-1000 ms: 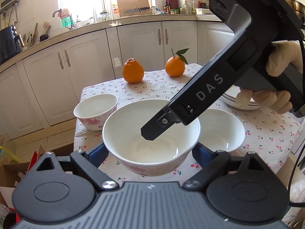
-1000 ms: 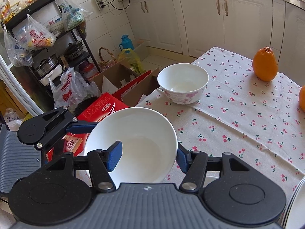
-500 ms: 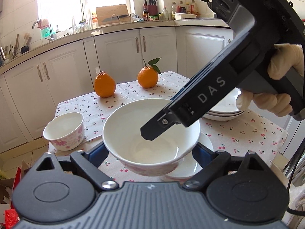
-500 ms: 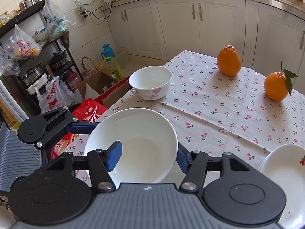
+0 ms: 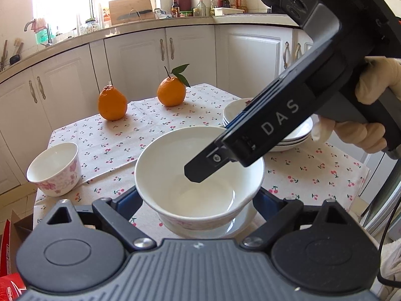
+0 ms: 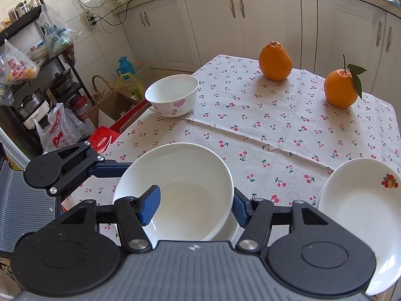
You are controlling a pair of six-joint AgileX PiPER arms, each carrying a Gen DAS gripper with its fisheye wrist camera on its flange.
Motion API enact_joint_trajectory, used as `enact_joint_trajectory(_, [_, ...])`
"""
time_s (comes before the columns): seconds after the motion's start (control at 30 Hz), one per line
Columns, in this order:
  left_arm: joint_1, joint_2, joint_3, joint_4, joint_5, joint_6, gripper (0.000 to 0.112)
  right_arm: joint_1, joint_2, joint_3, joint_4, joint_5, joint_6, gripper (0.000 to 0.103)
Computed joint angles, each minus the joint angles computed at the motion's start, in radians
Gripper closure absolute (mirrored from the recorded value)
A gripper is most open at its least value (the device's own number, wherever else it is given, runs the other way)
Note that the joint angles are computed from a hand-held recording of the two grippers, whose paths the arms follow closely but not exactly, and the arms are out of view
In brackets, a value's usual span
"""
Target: Organize plates and bowls
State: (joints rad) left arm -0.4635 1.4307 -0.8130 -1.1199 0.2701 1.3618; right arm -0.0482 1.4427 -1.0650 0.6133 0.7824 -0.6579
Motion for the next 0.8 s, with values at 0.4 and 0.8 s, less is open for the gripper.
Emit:
enact_joint_trajectory(0.4, [-0.01,0.033,-0.016,0.044,0.005,-0.042,0.019,-0.005,0.02,0.013,-0.009,-0.009,0.003,0.037])
enact_joint_trajectory(0.8, [-0.003,0.053,-0.025,0.041,0.018,-0.042,0.019,0.005,0.028,0.017,-0.017,-0.021,-0.001,0.035])
